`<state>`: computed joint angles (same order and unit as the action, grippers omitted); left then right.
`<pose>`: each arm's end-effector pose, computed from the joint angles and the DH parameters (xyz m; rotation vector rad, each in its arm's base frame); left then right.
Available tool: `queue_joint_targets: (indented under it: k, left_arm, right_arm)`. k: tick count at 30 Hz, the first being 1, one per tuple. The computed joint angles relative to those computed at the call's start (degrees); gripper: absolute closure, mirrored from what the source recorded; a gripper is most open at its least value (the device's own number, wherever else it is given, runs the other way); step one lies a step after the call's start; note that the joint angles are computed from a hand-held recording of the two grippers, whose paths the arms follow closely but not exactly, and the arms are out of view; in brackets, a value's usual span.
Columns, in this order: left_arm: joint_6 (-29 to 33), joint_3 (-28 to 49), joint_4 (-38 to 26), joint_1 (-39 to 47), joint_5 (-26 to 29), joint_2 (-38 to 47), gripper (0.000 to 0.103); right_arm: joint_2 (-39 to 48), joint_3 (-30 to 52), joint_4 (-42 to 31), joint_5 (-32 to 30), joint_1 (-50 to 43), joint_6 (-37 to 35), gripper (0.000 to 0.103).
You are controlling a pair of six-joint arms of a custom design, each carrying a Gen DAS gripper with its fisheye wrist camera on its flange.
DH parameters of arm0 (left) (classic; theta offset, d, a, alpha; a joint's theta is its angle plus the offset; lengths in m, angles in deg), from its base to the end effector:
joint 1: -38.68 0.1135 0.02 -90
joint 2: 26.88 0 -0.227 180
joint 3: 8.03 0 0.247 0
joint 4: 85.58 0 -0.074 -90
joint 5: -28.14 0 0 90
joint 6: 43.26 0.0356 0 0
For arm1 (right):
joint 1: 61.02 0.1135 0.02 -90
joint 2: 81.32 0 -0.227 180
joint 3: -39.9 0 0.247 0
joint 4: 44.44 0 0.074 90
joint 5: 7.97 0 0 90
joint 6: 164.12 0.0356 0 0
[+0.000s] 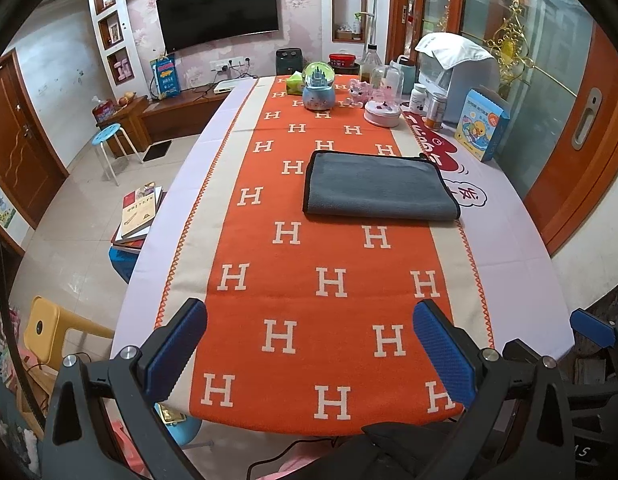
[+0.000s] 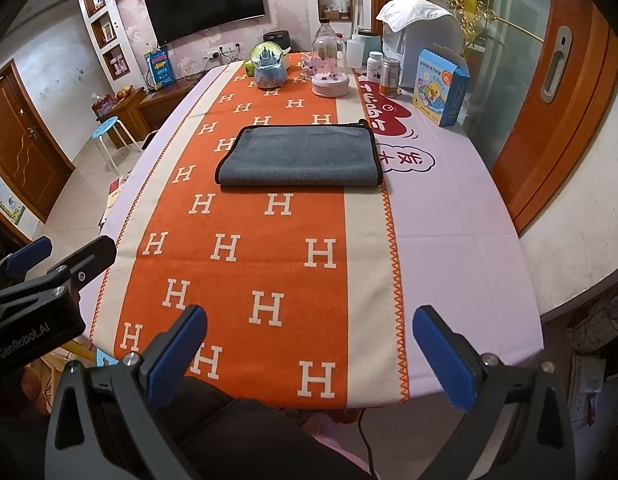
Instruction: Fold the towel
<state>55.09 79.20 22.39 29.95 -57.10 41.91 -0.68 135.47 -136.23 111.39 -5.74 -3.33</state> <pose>0.2340 -0.0389 0.3151 0.4058 2.4716 -0.1068 0.1542 0.1919 0.2988 0.4259 2.5496 -0.0417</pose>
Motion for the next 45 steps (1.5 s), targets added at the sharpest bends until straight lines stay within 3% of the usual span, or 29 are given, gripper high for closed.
queue_joint_targets:
  k: [45]
  left_arm:
    - [-0.17,0.54,-0.08,-1.04,-0.28,0.36,0.001]
  right_arm:
    - [0.33,0.44,-0.09,-0.34,-0.45,-0.37,0.0]
